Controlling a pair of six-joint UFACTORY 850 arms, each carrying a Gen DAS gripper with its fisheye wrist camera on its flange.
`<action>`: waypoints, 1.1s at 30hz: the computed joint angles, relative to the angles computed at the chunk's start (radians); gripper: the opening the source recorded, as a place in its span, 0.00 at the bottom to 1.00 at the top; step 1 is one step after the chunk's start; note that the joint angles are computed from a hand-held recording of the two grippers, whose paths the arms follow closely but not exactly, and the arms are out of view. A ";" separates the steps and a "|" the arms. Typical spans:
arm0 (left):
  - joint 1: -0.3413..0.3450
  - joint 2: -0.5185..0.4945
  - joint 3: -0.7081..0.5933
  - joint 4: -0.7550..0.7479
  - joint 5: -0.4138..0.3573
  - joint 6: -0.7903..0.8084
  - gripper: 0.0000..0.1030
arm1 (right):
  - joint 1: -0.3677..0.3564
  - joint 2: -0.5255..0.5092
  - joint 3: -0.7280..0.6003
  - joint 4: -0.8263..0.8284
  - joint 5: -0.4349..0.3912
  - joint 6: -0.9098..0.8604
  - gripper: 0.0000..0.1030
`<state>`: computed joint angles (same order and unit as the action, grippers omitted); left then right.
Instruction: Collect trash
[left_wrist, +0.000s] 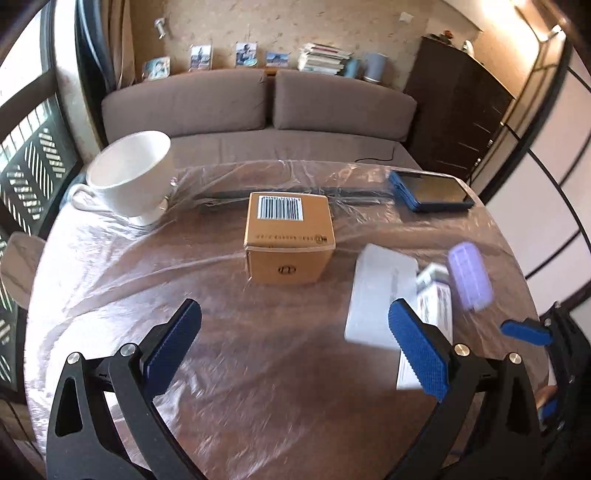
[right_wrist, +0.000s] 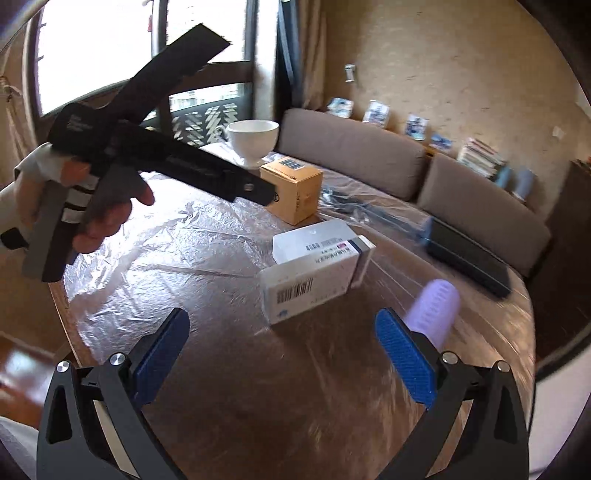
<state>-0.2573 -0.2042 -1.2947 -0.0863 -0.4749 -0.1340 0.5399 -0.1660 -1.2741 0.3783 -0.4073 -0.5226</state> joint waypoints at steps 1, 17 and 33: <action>0.002 -0.016 -0.013 -0.011 -0.001 -0.001 0.99 | -0.008 -0.017 -0.015 0.036 -0.009 -0.043 0.96; 0.000 -0.151 -0.139 0.013 0.003 -0.033 0.99 | -0.087 -0.199 -0.197 0.359 -0.196 -0.409 0.96; 0.014 -0.172 -0.145 0.000 -0.006 -0.017 0.60 | -0.052 -0.204 -0.205 0.187 -0.194 -0.326 0.90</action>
<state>-0.2429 -0.3765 -1.4393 -0.0868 -0.4806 -0.1512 0.4878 -0.3703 -1.4791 0.5650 -0.6009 -0.8486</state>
